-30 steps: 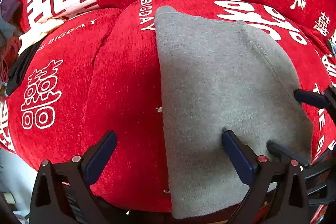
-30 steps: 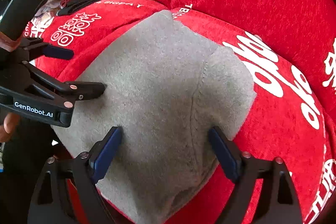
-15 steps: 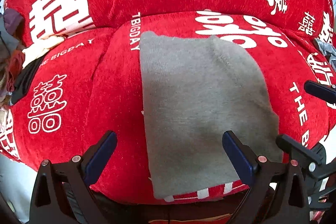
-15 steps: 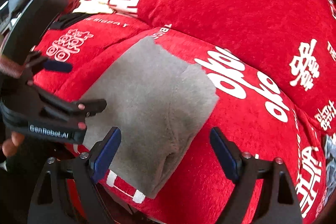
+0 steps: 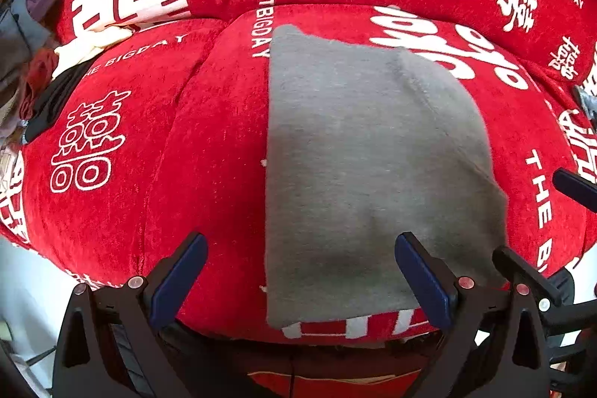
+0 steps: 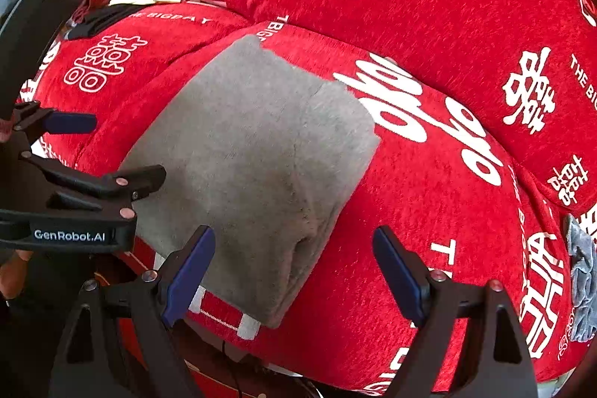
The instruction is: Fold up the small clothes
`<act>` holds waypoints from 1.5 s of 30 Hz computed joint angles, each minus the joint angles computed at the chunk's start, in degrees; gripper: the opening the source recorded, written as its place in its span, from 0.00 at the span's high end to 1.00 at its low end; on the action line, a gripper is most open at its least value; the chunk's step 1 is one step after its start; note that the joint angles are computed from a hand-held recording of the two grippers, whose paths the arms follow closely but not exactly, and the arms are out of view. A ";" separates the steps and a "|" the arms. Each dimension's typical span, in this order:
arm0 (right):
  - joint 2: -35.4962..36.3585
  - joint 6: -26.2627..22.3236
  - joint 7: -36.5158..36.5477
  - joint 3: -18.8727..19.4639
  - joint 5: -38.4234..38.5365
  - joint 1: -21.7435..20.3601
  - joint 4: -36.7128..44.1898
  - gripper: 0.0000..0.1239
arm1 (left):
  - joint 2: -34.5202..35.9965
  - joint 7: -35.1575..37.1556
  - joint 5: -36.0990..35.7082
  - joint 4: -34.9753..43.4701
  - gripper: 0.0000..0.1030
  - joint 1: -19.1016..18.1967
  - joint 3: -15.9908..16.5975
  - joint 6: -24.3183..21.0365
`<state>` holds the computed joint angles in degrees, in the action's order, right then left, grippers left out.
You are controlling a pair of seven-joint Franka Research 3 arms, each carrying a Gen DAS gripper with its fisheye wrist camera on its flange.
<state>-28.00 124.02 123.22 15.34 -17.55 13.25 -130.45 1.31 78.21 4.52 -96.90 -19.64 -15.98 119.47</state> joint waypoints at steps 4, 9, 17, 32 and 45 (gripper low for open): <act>1.17 -0.49 -0.27 -0.37 0.57 0.10 0.96 0.29 | -0.42 1.19 -1.25 -0.63 0.02 0.36 0.24 1.41; 2.21 -1.08 -0.35 -0.60 0.13 0.17 1.97 0.29 | 0.54 0.97 -0.46 0.45 0.02 0.32 0.14 1.02; 2.70 -1.26 -0.41 -1.27 -0.13 0.00 2.25 0.29 | 1.27 1.20 -0.29 1.03 0.02 0.24 0.04 1.00; 3.73 -1.66 -0.98 -1.61 -0.80 -0.27 3.50 0.29 | 2.43 1.23 -0.59 2.50 0.02 0.38 0.10 0.28; 5.10 -3.40 -0.75 -1.33 -1.85 0.34 5.13 0.29 | 2.29 2.02 -2.18 2.24 0.02 0.72 0.19 0.70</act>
<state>-22.90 120.61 122.47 14.01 -19.40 13.59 -125.31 3.61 80.23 2.34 -94.65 -18.92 -15.79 120.17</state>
